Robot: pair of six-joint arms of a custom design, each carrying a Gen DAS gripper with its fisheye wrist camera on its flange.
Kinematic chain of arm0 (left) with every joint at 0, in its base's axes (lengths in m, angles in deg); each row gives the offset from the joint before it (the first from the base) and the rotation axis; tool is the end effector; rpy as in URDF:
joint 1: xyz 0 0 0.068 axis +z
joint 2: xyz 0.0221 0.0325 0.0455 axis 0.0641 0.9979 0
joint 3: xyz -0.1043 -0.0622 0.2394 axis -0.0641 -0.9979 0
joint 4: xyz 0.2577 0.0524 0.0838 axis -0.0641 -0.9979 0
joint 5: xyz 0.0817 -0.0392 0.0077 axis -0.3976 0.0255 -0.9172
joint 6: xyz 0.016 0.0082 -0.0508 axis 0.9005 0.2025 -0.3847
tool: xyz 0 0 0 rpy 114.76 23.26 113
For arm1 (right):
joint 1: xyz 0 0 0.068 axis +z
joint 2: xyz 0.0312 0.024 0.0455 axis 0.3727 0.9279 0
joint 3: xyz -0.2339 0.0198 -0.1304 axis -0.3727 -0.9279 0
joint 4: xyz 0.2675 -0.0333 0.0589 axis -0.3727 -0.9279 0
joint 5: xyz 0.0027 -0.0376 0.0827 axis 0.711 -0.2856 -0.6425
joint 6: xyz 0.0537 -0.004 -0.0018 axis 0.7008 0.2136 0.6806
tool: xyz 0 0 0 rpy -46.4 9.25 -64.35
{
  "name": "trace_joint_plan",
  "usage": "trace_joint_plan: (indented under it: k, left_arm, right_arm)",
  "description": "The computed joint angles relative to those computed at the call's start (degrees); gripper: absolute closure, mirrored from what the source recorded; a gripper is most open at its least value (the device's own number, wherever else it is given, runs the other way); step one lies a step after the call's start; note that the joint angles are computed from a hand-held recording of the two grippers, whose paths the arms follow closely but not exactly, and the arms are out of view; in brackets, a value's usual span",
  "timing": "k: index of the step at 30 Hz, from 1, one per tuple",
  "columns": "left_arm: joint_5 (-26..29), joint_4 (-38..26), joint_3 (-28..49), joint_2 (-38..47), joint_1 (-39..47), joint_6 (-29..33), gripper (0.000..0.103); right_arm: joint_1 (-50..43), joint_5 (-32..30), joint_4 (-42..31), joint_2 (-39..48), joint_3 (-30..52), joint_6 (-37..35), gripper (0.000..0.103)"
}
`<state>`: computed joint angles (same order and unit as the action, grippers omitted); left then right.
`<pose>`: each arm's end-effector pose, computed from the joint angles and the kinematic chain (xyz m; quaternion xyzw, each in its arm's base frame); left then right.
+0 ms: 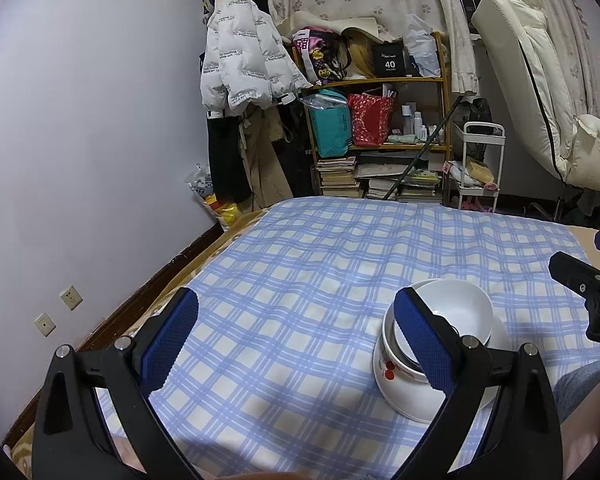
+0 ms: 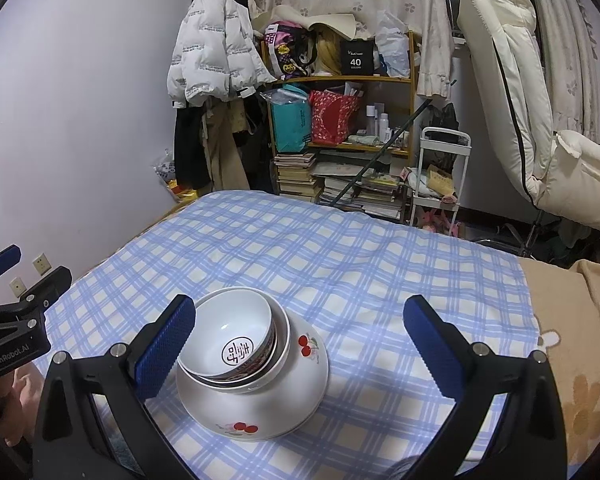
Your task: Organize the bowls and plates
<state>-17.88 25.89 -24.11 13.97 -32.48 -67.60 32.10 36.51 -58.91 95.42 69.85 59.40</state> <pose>0.2670 -0.1712 0.2189 0.0717 0.8600 0.0632 0.5013 0.2587 0.0409 0.2282 0.0416 0.8818 0.0152 0.4695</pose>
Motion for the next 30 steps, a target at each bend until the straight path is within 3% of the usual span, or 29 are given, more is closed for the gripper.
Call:
trace_joint_plan:
  k: [30]
  left_arm:
    - [-0.4,0.2,-0.4,-0.4,-0.3,-0.1,0.006]
  right_arm:
    - [-0.8,-0.8,0.2,-0.1,-0.1,-0.7,0.0]
